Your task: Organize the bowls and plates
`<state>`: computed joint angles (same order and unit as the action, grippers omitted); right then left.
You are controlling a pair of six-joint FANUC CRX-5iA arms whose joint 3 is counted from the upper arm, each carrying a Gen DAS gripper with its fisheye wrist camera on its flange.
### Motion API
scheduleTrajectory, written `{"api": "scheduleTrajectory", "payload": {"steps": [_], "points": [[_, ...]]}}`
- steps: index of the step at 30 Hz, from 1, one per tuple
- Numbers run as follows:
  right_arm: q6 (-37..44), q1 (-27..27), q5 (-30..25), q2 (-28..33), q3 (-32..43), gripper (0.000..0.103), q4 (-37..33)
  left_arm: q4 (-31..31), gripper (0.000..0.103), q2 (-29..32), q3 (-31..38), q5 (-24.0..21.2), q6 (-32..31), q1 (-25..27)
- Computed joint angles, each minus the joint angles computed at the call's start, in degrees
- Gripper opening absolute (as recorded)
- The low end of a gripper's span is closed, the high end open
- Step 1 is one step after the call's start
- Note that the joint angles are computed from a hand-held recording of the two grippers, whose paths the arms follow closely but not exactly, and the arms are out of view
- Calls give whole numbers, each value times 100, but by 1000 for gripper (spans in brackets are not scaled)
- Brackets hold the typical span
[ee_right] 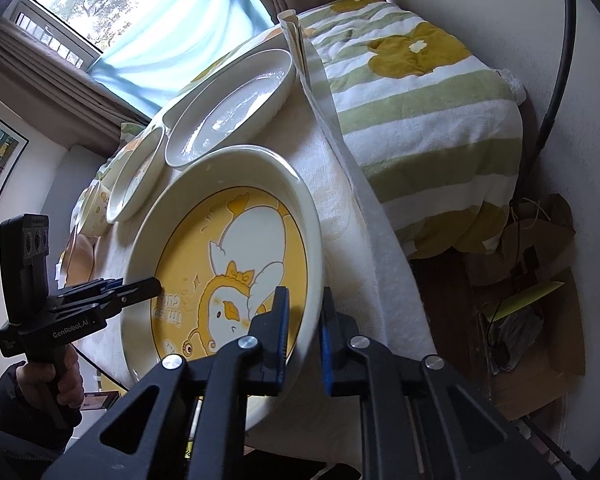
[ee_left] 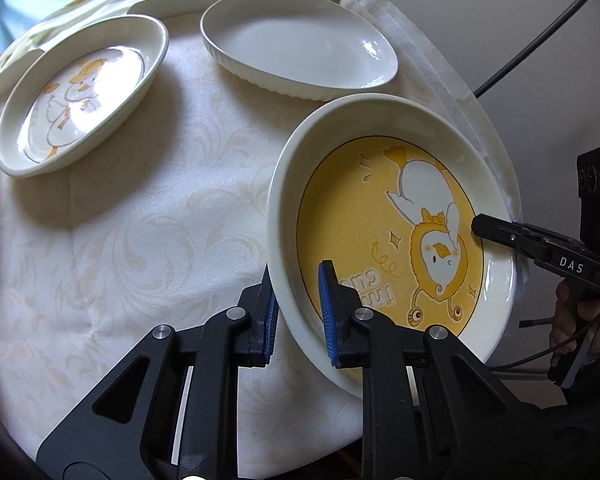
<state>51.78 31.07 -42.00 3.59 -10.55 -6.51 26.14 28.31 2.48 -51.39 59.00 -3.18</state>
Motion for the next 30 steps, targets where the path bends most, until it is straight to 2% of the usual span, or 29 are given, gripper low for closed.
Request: {"api": "scheduleTrajectory", "payload": {"steps": [9, 16, 23, 30], "points": [[-132, 96, 10, -60, -53, 13, 220, 113, 17, -218, -258, 142, -82, 6], [-1, 153, -82, -142, 75, 13, 298, 266, 17, -605, -573, 248, -84, 138], [507, 260, -446, -20, 728, 13, 178, 470, 17, -1225, -945, 397, 15, 447], [892, 568, -593, 464, 1477, 13, -64, 443, 17, -1839, -1388, 439, 34, 1092]]}}
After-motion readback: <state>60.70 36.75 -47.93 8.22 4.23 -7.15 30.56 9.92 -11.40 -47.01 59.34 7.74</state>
